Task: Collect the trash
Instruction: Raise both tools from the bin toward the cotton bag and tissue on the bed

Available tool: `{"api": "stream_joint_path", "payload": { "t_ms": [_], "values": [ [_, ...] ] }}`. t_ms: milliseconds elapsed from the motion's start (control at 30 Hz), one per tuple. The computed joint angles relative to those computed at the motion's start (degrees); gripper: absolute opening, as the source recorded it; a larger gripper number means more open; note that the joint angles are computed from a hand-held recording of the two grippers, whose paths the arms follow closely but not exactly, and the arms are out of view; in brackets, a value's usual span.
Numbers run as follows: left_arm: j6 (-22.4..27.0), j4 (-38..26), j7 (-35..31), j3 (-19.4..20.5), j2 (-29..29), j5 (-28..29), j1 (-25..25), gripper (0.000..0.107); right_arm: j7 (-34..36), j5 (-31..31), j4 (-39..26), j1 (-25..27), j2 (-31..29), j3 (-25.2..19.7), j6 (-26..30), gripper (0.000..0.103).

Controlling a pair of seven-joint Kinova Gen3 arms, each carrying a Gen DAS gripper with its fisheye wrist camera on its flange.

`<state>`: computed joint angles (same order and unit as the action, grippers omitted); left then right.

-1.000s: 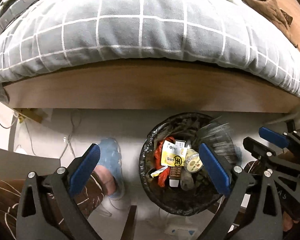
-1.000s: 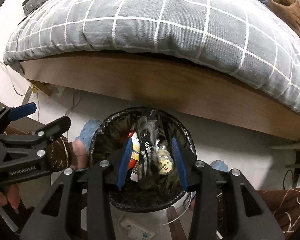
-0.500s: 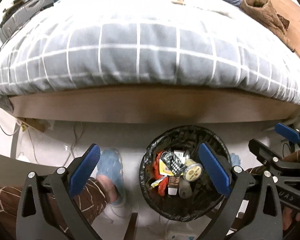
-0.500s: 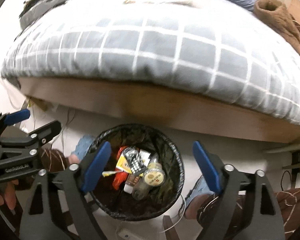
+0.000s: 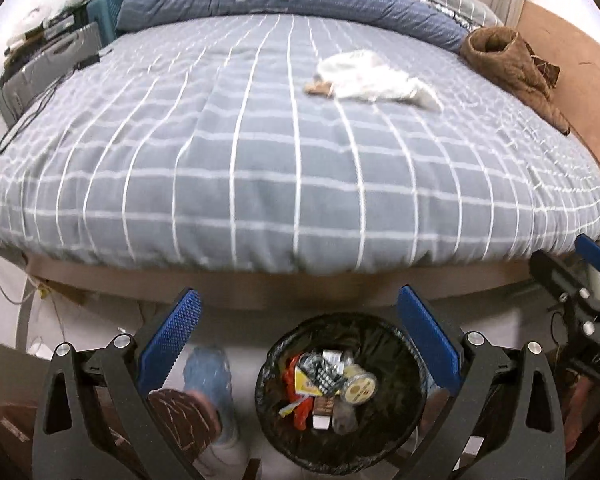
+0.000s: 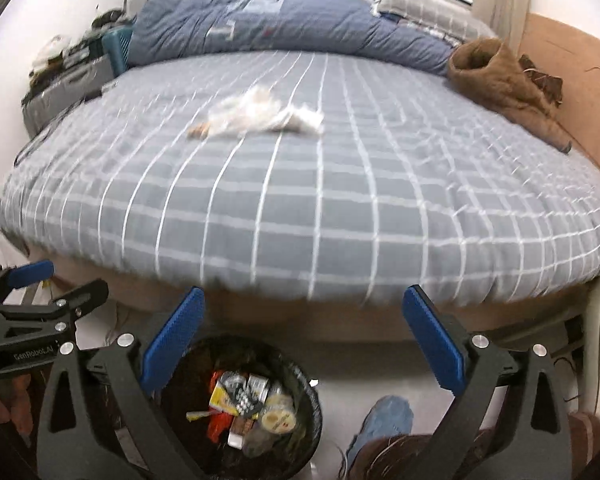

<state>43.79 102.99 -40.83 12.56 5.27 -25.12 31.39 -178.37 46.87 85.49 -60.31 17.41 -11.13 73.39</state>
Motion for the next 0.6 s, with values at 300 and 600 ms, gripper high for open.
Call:
{"api": "stream_joint_path", "payload": {
  "t_ms": [300,600],
  "values": [
    [0.02,-9.21,-2.6,-1.85,5.01,-1.35,0.16,0.097,3.2,4.41,-1.54,5.06,-1.7,1.89,-2.46,0.095],
    [1.91,-24.34,-10.28,-5.73,15.52,1.18,0.93,0.097,11.74,2.32,-5.47,12.59,0.76,4.71,-9.37,0.095]
  ]
}}
